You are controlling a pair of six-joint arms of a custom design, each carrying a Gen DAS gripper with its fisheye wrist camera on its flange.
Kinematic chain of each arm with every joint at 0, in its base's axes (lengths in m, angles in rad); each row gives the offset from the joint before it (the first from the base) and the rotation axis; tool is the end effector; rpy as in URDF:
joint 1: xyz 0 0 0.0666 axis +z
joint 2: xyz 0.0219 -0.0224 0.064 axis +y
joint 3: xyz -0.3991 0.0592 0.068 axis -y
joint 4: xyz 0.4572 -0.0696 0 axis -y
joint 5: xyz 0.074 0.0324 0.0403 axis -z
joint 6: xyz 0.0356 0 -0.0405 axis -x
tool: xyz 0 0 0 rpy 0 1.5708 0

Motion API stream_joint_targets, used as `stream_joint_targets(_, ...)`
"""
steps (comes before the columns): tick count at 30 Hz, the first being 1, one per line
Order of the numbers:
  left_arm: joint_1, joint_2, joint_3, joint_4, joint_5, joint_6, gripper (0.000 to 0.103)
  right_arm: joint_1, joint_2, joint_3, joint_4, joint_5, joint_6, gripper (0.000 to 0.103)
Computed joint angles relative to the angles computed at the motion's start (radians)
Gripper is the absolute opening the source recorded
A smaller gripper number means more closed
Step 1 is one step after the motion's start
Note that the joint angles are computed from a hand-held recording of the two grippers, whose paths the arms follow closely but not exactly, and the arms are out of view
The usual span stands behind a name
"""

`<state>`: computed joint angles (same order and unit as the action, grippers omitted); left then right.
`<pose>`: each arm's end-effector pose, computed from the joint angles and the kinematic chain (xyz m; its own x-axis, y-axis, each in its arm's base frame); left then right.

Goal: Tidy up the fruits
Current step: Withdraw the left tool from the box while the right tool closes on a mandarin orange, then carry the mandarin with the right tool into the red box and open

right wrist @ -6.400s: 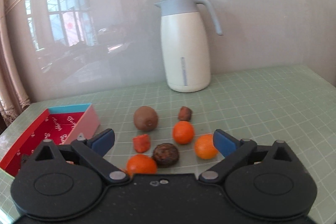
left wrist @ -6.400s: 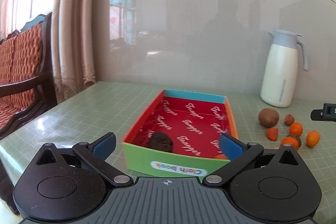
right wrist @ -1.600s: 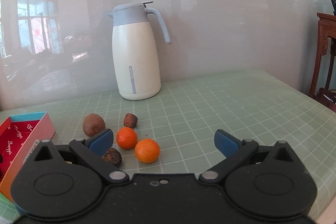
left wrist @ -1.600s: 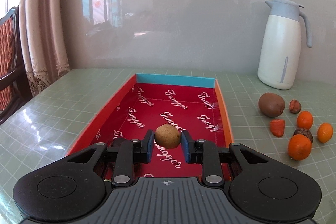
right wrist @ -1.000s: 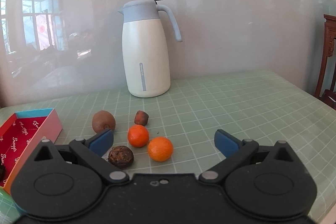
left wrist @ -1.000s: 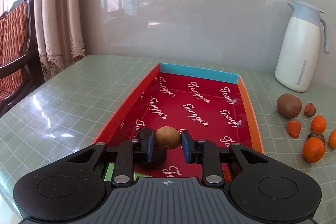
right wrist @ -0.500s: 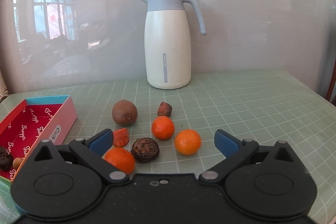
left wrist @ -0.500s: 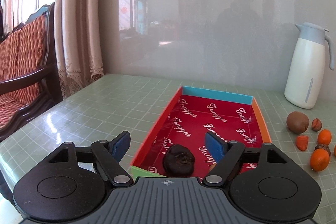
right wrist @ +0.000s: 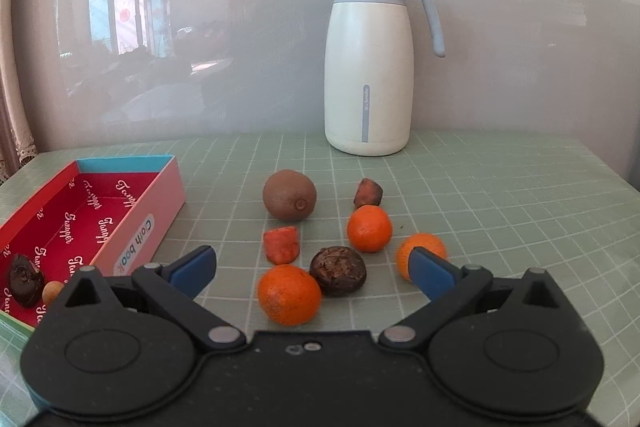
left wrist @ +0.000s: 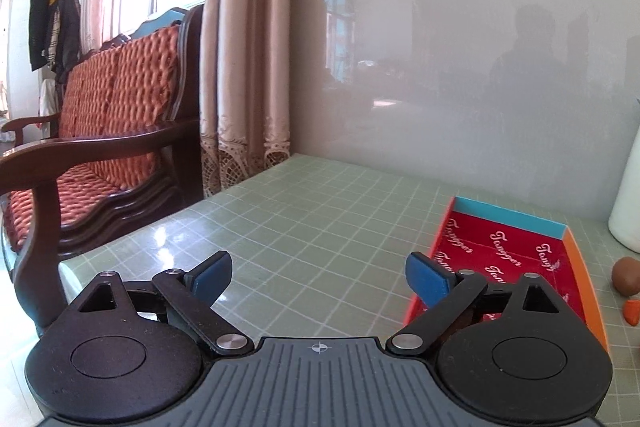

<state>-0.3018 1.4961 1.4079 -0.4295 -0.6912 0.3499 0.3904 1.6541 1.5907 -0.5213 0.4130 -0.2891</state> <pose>0.5827 -0.1581 0.4430 -0.3411 -0.1704 -0.9244 -0.4437 0.8962 -0.0015 0.6233 0.2406 0.4347 -0.5004 0.0765 -0.8624 0.1081 0.9938 0.0254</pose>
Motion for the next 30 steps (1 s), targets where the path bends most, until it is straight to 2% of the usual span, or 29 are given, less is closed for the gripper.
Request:
stream_joint_targets(5,0.026,-0.022,-0.022,-0.015,-0.035,0.051,0.096,0.013,0.036,0.044,-0.056,0.026,-0.005,0.102)
stream_joint_targets(12,0.058,-0.039,-0.039,-0.046,-0.032,0.107,0.096,0.012,0.076,0.090,-0.129,0.012,-0.049,0.095)
stream_joint_targets(14,0.062,-0.042,-0.041,-0.047,-0.032,0.116,0.096,0.007,0.084,0.100,-0.146,-0.015,-0.073,0.081)
stream_joint_targets(15,0.064,-0.045,-0.045,-0.048,-0.031,0.120,0.097,0.003,0.088,0.104,-0.156,-0.036,-0.089,0.077)
stream_joint_targets(17,0.067,-0.051,-0.052,-0.048,-0.027,0.125,0.097,-0.007,0.093,0.108,-0.165,-0.083,-0.117,0.059)
stream_joint_targets(19,0.071,-0.055,-0.057,-0.047,-0.025,0.129,0.097,-0.013,0.099,0.113,-0.174,-0.110,-0.137,0.054)
stream_joint_targets(21,0.074,-0.057,-0.059,-0.047,-0.021,0.135,0.097,-0.014,0.101,0.111,-0.171,-0.114,-0.142,0.043)
stream_joint_targets(30,0.078,-0.059,-0.062,-0.044,-0.009,0.144,0.097,-0.003,0.095,0.098,-0.134,-0.128,-0.095,0.041)
